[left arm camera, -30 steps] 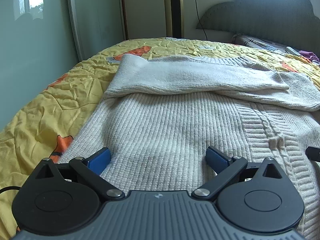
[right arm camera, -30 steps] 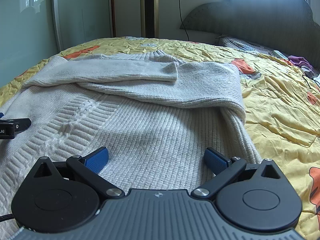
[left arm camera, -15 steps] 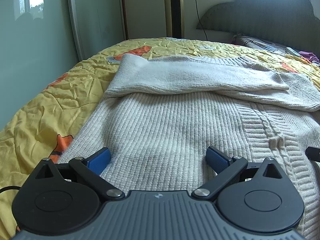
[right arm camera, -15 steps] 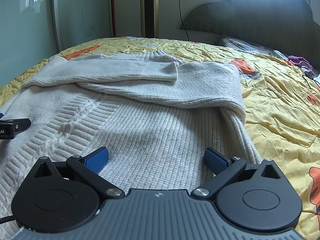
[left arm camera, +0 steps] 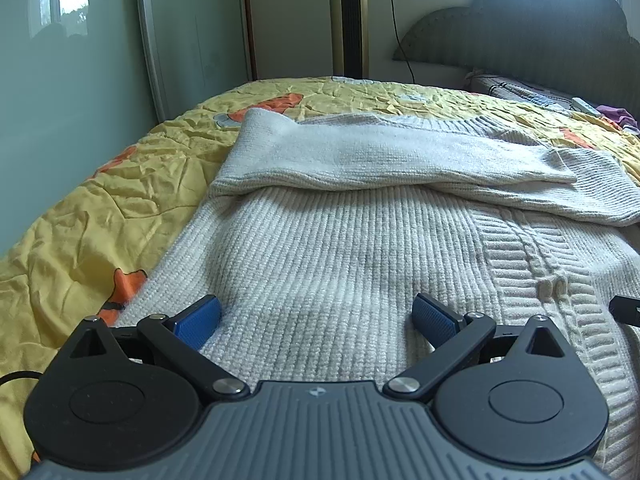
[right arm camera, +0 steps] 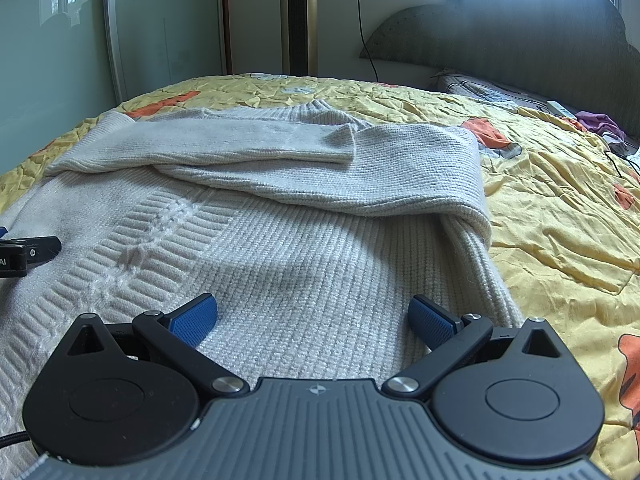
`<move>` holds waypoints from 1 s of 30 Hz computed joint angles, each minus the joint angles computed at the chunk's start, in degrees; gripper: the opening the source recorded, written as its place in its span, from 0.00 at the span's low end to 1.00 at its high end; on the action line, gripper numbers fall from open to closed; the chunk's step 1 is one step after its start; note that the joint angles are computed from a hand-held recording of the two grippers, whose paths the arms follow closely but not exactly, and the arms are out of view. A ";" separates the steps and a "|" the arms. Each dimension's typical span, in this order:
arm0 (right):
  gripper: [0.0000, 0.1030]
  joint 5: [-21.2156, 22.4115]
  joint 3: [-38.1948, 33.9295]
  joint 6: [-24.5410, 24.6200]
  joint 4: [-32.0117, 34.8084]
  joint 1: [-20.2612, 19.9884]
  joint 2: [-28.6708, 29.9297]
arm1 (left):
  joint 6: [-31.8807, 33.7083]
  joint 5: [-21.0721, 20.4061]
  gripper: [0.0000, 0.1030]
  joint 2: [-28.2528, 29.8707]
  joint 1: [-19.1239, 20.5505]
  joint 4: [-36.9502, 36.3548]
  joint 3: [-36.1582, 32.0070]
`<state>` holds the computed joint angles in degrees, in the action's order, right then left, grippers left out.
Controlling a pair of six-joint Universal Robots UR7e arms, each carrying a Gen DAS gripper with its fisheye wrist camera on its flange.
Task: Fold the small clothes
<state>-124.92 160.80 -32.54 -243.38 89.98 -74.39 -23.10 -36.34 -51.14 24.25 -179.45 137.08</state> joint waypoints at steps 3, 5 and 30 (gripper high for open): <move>1.00 0.00 0.00 0.00 0.00 0.00 0.00 | 0.52 1.61 1.00 0.15 -1.06 -0.67 0.48; 1.00 0.00 0.00 0.00 0.00 0.00 0.00 | 1.29 1.93 1.00 -0.13 -1.67 -1.33 0.95; 1.00 0.00 0.01 0.00 -0.05 0.00 0.03 | -1.23 -1.76 1.00 -7.28 -2.44 -0.86 3.56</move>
<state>-124.91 160.81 -32.55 -243.42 89.98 -74.36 -24.34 -38.10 -58.42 21.81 -180.31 140.64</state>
